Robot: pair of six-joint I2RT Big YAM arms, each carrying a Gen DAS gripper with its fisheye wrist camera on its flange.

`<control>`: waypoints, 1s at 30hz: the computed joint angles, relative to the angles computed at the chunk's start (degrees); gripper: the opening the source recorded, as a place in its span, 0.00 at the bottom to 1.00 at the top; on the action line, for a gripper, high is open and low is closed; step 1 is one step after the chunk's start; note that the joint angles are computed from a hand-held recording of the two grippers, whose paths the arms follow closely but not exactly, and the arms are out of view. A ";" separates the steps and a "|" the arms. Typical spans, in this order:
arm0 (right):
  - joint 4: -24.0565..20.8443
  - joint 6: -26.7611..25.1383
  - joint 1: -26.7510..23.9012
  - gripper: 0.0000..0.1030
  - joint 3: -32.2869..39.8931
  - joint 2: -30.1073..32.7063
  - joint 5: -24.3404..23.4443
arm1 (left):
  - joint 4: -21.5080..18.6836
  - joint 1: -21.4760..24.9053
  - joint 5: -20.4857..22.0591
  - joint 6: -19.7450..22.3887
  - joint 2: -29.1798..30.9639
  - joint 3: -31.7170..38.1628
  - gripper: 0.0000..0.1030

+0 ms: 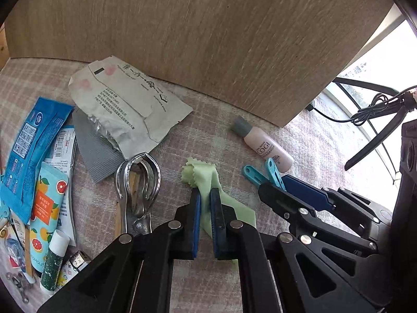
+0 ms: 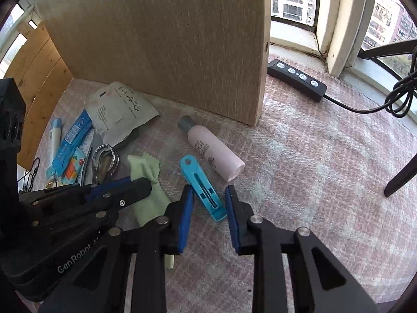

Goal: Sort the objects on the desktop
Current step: 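Grasp the green cloth with the left gripper while the right gripper grasps a blue clothespin, then carry the cloth and clothespin over the tray and release them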

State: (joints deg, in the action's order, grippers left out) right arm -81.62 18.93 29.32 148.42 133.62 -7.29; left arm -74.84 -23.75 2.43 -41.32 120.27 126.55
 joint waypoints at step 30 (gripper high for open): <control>16.50 14.28 -4.70 0.12 -51.22 -41.73 9.58 | -2.73 -12.01 4.11 3.87 -1.46 13.62 0.05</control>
